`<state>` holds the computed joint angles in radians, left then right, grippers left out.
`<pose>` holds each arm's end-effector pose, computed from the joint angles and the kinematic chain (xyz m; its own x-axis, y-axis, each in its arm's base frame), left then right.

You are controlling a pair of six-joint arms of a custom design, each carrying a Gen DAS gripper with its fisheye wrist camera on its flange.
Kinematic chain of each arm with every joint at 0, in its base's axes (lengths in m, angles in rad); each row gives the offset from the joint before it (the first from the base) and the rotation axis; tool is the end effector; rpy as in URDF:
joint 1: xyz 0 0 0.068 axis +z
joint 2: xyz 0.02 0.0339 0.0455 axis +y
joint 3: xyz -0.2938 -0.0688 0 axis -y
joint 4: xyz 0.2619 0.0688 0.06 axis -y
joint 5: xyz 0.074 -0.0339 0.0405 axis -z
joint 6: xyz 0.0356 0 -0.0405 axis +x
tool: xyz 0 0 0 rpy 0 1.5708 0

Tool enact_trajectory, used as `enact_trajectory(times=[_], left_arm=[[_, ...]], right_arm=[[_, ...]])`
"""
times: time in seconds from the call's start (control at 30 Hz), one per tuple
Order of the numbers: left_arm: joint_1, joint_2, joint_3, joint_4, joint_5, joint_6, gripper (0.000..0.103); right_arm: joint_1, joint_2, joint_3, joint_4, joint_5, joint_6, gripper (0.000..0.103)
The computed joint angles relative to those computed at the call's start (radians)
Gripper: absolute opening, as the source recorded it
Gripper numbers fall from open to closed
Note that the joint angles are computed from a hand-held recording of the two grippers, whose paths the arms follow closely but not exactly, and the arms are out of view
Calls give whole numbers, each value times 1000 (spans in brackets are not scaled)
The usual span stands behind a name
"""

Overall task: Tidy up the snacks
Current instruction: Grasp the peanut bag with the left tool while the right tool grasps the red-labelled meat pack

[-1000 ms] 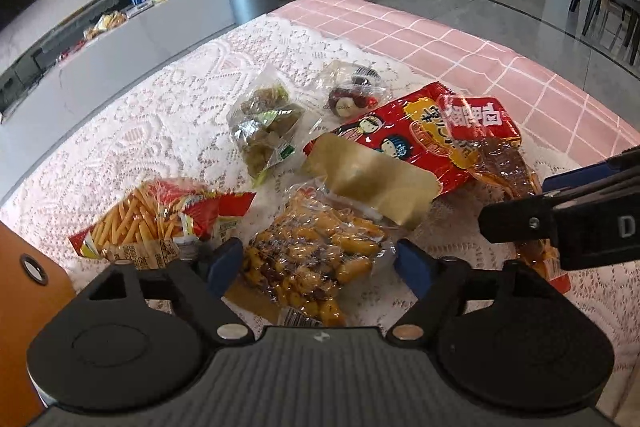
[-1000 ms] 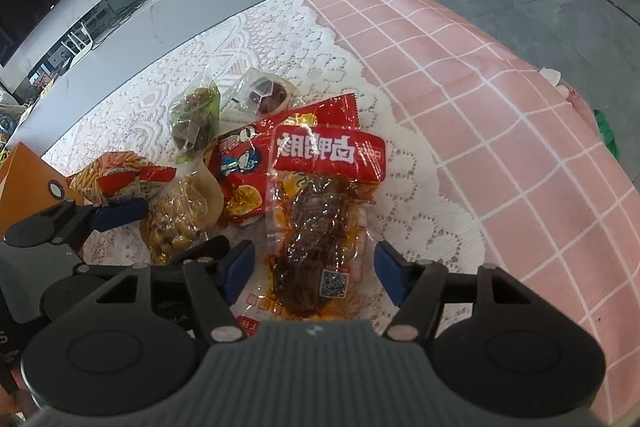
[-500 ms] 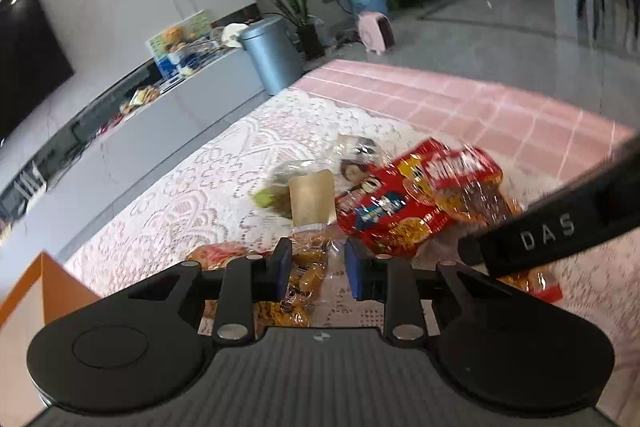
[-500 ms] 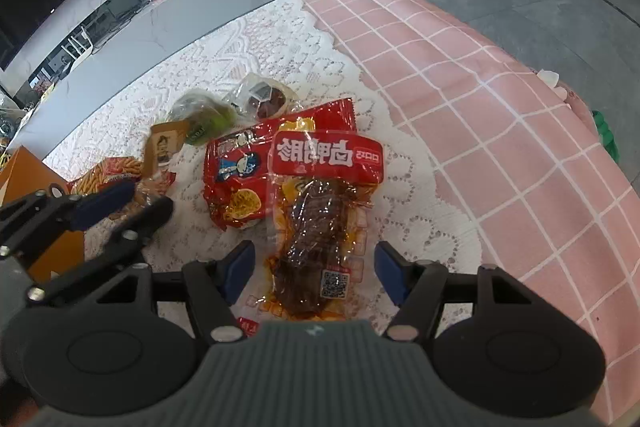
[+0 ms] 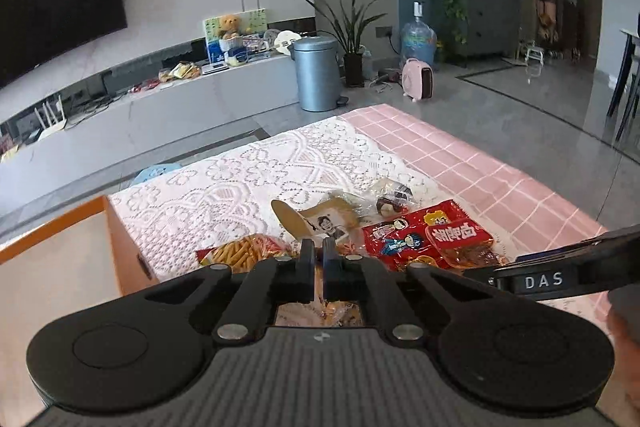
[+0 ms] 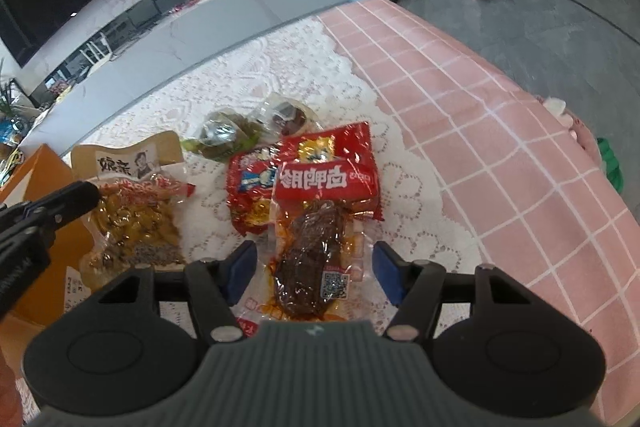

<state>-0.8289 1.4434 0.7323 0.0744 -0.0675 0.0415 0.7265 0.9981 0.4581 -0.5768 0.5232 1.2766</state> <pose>0.2101 -0.2257 0.2143 -0.3724 0.4675 -0.8017 0.7149 0.6953 0.0734 0.1331 0.0945 0.1830 -0.5887 0.5859 -0.5569 0.5236 0.8013 0.2895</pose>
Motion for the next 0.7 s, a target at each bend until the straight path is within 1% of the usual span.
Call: enact_trajectory(times=[0.07, 0.13, 0.2, 0.27, 0.33, 0.37, 0.47, 0.5, 0.57, 0.7], left_arm=[[10, -39, 0, -44, 25, -15, 3], [33, -86, -2, -101, 80, -37, 3], [53, -121, -8, -138, 136, -65, 3], [66, -141, -11, -177, 169, -88, 3], [67, -149, -10, -227, 190, -103, 3], [61, -146, -9, -244, 192, -107, 3], [57, -153, -16, -304, 203, -113, 3], [59, -156, -22, -317, 210, -119, 3], [57, -159, -27, -342, 208, -123, 3], [54, -163, -17, -382, 220, -121, 2]], right_arm=[[40, -2, 13, -20, 36, 11, 61], [83, -16, 21, -37, 60, 23, 61], [128, -50, 15, -30, 77, 27, 61], [170, -80, 5, -5, 75, 37, 61], [204, -66, 12, 9, 63, 46, 61], [220, -30, 33, -6, 58, 55, 61], [247, 97, 114, -98, 37, 88, 61], [252, 106, 121, -104, 22, 89, 61], [260, 86, 109, -71, -29, 71, 61], [282, 99, 115, -73, -95, 74, 61]])
